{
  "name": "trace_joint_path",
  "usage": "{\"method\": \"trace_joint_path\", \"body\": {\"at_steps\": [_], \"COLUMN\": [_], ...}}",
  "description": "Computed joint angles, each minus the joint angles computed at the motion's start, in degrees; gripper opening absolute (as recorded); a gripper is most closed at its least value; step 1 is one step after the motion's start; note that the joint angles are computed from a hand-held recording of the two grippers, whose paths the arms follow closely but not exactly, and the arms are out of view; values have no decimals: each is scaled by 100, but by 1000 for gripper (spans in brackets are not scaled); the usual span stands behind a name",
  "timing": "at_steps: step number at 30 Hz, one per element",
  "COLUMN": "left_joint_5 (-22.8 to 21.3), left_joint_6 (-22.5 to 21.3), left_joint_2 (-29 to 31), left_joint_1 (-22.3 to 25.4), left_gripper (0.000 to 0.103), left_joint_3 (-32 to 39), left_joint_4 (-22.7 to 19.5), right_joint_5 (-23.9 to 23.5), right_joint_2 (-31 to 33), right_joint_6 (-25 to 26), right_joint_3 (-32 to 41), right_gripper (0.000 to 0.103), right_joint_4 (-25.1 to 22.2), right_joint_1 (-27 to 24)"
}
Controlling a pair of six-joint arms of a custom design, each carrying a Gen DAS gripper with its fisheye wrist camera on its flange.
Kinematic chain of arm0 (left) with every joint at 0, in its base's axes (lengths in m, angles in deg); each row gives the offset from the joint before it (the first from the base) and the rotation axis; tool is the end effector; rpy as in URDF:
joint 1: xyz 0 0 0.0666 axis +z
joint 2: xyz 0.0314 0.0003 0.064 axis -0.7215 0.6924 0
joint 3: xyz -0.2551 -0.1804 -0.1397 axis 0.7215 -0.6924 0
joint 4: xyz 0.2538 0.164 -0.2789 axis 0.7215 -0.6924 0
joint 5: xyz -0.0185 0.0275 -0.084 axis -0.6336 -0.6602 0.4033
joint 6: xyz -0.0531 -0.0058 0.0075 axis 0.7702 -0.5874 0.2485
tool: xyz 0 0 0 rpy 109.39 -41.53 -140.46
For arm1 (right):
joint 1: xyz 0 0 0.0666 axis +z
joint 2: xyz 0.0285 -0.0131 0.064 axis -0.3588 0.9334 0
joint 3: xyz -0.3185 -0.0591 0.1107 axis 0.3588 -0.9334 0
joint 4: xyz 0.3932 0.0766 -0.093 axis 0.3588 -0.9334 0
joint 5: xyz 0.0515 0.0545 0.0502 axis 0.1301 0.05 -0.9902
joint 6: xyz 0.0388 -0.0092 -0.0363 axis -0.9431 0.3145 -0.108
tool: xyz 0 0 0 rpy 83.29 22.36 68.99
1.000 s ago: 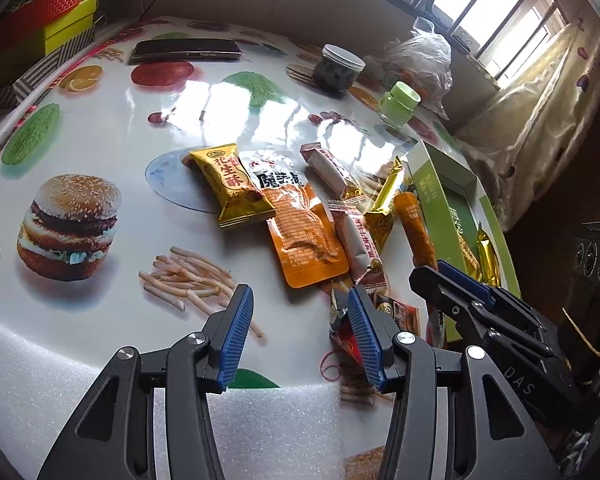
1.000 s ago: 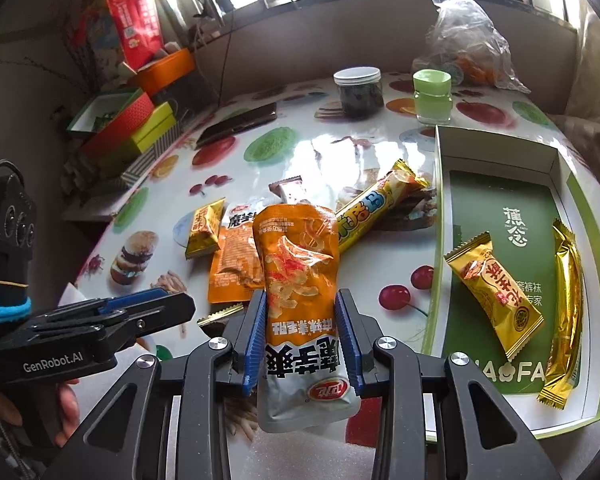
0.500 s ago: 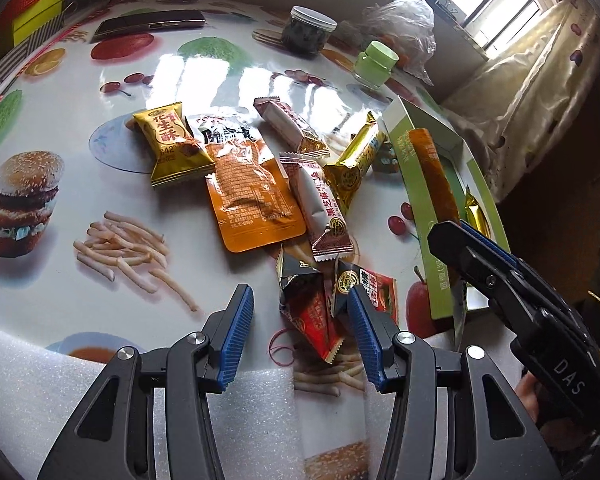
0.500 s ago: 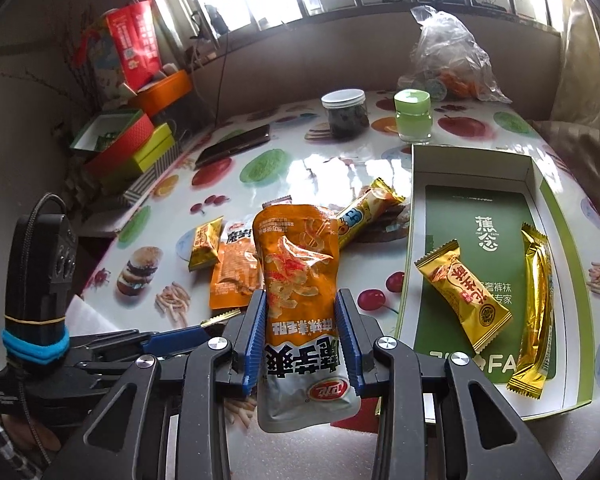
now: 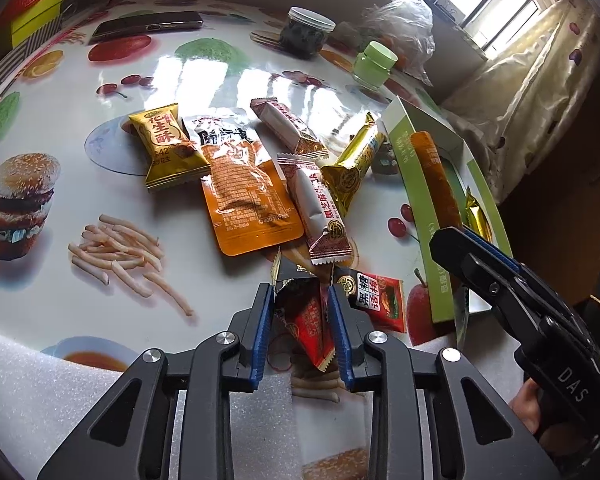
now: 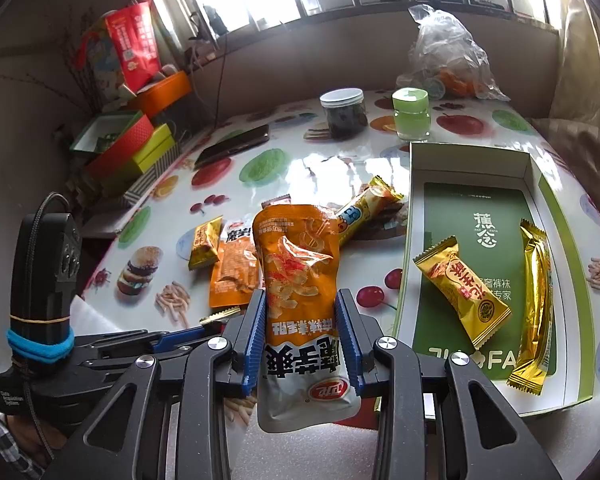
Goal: Organize snacks
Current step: 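Grasp a red snack packet with the left gripper while the right holds the pouch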
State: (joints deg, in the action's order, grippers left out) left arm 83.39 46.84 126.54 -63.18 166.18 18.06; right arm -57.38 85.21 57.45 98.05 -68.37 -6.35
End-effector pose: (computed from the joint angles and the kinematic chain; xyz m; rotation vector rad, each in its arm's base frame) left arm 0.5314 -0.1689 0.3424 -0.1925 2.6045 -0.4992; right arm 0.5618 0.1580 0.3746 -0.3534 2.3889 0.5400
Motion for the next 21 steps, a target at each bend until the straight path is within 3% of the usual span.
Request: {"method": "trace_joint_path", "body": {"at_steps": [21], "left_joint_5": [-236], "left_joint_6": [164], "left_joint_2": [-272], "left_joint_1": [113], "left_gripper": [23], "left_joint_3": [-191], "left_joint_4": [147], "right_joint_5": [23], "right_joint_2": [-74], "right_joint_6": [-47], "right_joint_3": [-129], "right_gripper": [33], "right_joint_4": [82], "right_joint_1": [52]}}
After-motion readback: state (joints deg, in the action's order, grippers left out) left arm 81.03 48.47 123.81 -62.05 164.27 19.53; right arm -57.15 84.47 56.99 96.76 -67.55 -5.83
